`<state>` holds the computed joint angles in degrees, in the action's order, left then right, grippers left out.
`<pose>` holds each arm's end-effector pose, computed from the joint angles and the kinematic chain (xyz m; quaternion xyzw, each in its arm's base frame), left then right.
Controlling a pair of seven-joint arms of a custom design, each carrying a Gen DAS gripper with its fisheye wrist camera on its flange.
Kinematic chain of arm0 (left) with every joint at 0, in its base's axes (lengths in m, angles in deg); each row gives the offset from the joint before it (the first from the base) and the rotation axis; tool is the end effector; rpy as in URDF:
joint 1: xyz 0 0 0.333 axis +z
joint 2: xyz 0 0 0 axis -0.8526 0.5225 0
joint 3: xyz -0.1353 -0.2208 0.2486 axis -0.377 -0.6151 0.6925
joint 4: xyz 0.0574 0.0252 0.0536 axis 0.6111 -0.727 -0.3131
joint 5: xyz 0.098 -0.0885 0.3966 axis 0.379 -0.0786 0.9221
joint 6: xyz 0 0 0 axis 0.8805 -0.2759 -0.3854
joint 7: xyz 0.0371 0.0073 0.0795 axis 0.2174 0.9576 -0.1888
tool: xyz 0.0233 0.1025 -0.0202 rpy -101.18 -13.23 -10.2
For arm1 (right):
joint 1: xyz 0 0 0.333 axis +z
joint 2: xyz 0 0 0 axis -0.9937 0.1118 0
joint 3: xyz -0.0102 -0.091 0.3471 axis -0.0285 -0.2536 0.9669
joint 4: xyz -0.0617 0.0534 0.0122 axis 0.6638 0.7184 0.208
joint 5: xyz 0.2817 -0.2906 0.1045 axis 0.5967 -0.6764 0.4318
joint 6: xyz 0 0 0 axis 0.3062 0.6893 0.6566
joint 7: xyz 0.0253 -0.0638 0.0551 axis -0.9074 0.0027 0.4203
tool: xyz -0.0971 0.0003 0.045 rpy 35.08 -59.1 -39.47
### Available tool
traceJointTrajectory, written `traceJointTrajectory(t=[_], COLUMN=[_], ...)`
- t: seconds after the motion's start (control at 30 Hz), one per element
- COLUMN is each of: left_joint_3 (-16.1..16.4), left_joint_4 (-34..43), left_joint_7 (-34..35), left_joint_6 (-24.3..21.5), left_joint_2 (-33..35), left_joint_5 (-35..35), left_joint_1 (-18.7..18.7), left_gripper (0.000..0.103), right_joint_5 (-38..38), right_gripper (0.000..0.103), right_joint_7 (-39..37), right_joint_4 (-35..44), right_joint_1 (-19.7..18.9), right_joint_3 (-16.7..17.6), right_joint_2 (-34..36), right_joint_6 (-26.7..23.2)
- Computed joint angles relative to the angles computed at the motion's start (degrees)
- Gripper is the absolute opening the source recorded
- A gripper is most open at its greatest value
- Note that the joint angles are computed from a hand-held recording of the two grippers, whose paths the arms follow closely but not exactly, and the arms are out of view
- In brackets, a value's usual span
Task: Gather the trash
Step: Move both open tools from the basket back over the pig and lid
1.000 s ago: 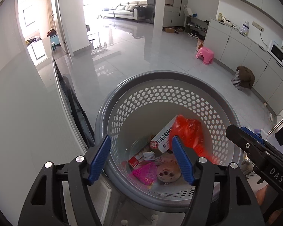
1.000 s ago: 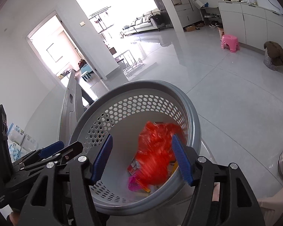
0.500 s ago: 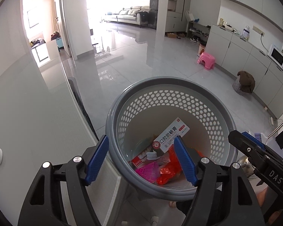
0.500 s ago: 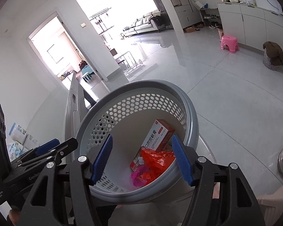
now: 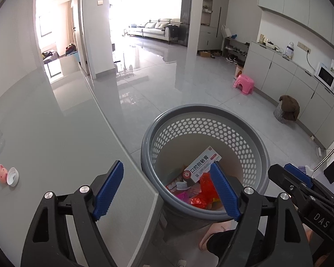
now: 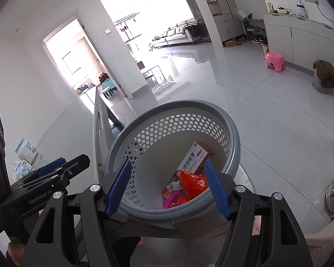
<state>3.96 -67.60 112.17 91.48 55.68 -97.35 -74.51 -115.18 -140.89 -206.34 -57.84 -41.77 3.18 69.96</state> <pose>0.5155 -0.3080 0.3879 -0.3295 0.8647 -0.3619 0.1127 0.3370 0.2609 0.3346 -0.2998 0.8445 -0.2854 0.3399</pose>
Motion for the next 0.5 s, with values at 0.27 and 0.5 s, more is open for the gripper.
traceJointTrajectory(t=[0.27,0.5], left_joint_3=[1.65,4.08], left_joint_4=[-1.39,-2.47], left_joint_7=[6.48,8.49], left_joint_6=[-1.76,-2.01], left_joint_2=[-3.04,-4.78], left_joint_5=[-7.59,-9.87], left_joint_1=[0.51,0.43], left_gripper=[0.086,0.090], right_joint_5=[2.40,1.53], right_gripper=[0.070,0.071], right_joint_7=[-3.05,-4.34], right_joint_4=[1.31,3.71], right_joint_1=[1.26,2.06], right_joint_3=[1.33,1.44], right_joint_2=[-0.58,1.32], right_joint_6=[-2.40,-2.58])
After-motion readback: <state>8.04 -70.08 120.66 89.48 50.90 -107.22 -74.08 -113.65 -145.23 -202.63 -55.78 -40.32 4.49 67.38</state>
